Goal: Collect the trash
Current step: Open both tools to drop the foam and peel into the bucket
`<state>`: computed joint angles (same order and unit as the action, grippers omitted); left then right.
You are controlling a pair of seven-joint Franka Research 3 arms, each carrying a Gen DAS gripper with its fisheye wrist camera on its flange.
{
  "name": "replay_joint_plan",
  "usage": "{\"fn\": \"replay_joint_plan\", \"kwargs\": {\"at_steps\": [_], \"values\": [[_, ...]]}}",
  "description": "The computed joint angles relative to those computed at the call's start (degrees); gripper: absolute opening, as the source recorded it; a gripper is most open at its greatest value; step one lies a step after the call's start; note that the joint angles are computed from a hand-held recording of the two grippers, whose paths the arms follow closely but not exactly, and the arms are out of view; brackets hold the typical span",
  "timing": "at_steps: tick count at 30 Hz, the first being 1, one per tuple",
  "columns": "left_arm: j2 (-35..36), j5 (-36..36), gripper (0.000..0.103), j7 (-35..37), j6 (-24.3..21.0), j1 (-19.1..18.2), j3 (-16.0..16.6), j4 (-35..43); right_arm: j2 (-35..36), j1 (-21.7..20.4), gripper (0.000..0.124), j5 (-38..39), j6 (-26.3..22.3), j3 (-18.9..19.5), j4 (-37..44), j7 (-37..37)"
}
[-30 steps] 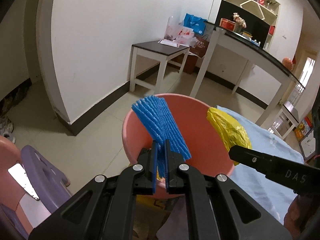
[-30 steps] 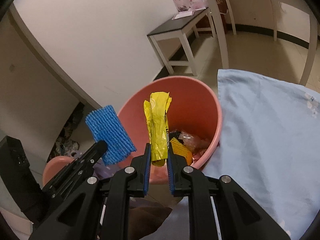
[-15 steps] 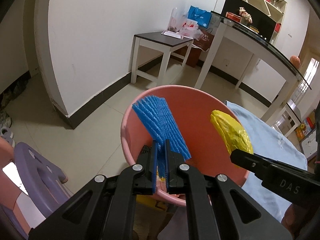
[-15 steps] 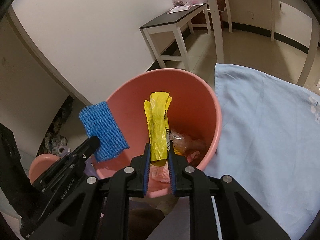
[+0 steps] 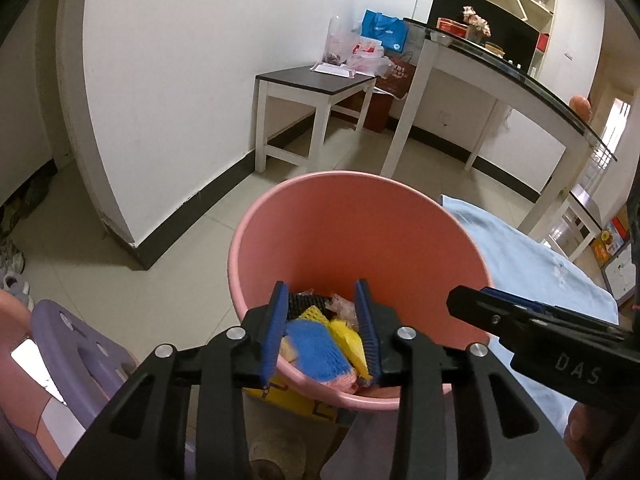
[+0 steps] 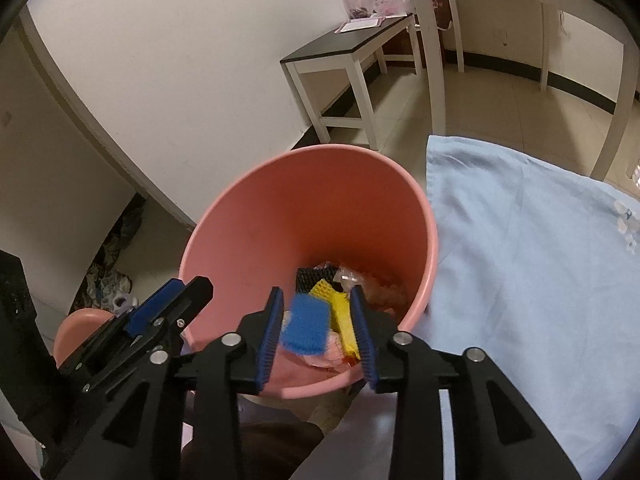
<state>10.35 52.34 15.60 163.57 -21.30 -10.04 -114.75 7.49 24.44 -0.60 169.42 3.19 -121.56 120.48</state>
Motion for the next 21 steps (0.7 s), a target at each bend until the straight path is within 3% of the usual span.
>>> {"fn": "replay_joint_plan", "kwargs": {"at_steps": [8, 12, 21], "values": [[-1.93, 1.31, 0.038, -2.0, -0.1, -0.07, -0.46, -1.32, -2.94, -0.17, 0.046, -2.91, 2.74, -0.13, -3.1, 1.09], [-3.14, 2.58, 0.045, -2.99, 0.06, 0.09, -0.95, -2.09, -4.54, -0.65, 0.051, -4.73, 4.03, 0.2, -4.83, 2.13], [-5.04, 3.58, 0.046, -4.35, 0.17, 0.64, -2.2, -3.12, -8.04, -3.57, 0.058, -17.92, 6.81, 1.69, -8.2, 11.69]]}}
